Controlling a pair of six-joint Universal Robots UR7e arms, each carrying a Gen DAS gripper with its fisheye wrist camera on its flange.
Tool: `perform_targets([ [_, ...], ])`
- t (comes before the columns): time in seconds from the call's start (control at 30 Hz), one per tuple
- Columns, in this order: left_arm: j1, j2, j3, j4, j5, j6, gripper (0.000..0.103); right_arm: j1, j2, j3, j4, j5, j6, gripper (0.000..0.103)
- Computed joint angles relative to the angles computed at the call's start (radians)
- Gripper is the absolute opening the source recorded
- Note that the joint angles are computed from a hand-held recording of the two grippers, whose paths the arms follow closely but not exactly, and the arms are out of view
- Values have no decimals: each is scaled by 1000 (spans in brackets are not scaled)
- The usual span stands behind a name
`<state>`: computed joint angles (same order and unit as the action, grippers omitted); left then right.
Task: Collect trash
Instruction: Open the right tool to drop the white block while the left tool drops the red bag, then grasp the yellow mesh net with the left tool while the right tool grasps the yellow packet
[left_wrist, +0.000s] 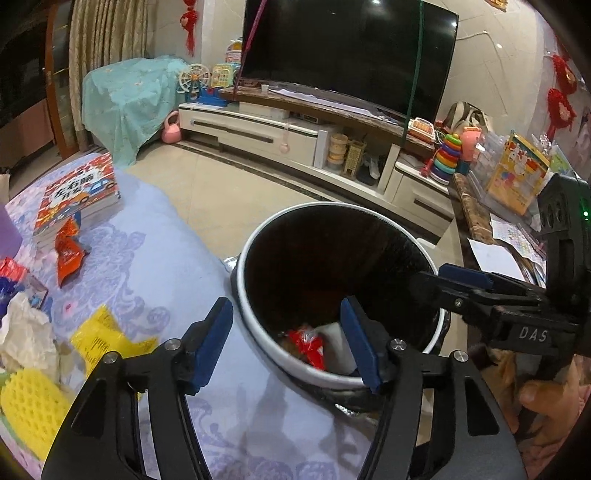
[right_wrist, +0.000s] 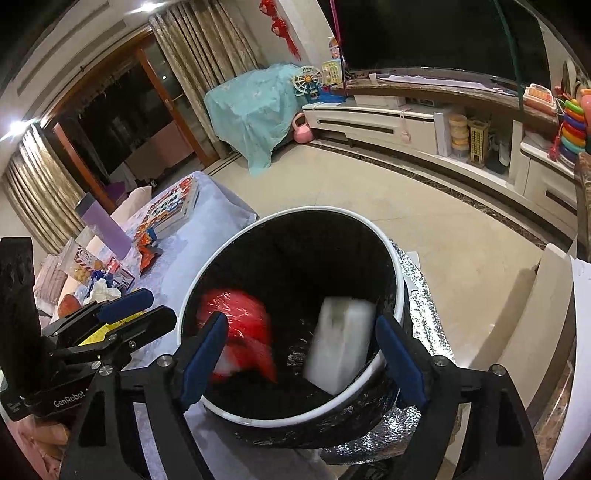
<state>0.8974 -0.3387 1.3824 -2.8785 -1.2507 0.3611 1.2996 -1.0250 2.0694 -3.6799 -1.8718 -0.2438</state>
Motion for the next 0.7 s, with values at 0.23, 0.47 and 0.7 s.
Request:
perform_targets([
  [0.23, 25, -73, 115, -62, 9, -55, 68, 12, 8, 38, -69, 19, 8, 88],
  [0.47, 53, -159, 258, -157, 37, -85, 69, 35, 48, 74, -173, 39, 4, 89],
  [0.7, 87, -226, 337, -194, 62, -114, 69, 64, 91, 81, -196, 60, 26, 89],
])
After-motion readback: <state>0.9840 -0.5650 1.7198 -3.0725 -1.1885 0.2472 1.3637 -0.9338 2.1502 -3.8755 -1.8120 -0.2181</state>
